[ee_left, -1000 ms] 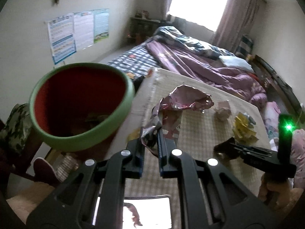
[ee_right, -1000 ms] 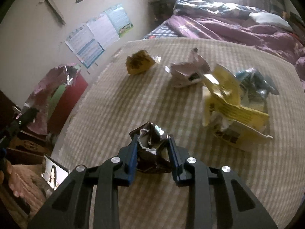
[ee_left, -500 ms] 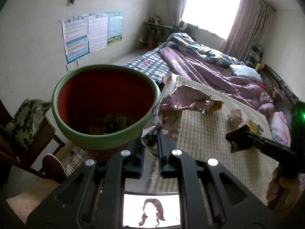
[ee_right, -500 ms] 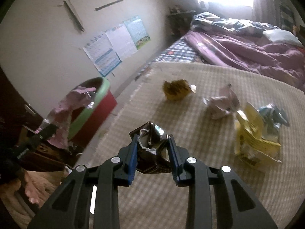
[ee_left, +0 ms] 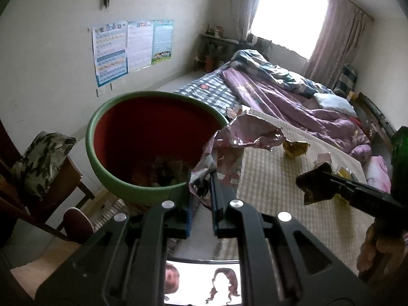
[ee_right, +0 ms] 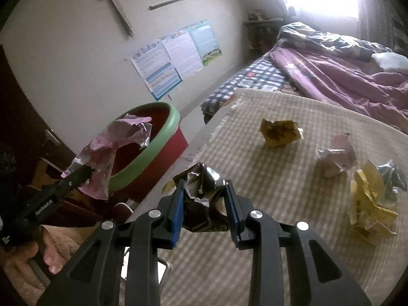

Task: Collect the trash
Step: 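Carry pink wrapper and foil piece over the red bin and open both tools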

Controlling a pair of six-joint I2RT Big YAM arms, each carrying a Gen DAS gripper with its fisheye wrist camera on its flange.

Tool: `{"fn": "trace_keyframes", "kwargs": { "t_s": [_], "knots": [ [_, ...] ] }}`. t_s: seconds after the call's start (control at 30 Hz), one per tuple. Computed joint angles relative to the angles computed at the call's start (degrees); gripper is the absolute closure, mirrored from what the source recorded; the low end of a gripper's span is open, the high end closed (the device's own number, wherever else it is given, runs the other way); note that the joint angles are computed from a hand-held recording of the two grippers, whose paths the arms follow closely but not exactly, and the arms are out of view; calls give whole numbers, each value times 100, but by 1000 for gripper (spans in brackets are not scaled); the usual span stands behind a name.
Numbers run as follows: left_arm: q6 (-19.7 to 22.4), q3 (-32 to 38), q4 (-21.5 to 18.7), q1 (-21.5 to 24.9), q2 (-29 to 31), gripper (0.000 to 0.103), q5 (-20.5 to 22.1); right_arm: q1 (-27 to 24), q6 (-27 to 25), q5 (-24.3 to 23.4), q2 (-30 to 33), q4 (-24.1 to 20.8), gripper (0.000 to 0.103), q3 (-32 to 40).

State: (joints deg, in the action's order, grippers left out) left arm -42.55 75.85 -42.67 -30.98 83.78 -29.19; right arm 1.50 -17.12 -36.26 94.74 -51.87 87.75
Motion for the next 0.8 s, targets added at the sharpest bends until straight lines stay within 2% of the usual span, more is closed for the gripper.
{"fn": "trace_keyframes", "kwargs": {
  "t_s": [0.13,0.47,0.8],
  "knots": [
    [60,-107,118,82,-107,92,-82,78,65,-35,8,51,73,19],
    [221,-162,115,312,-196,92,-185,428,285,-147,33,270,73,146],
    [198,-284,96,586,-274,92,-150,689,367,-141,159,360,73,244]
  ]
}}
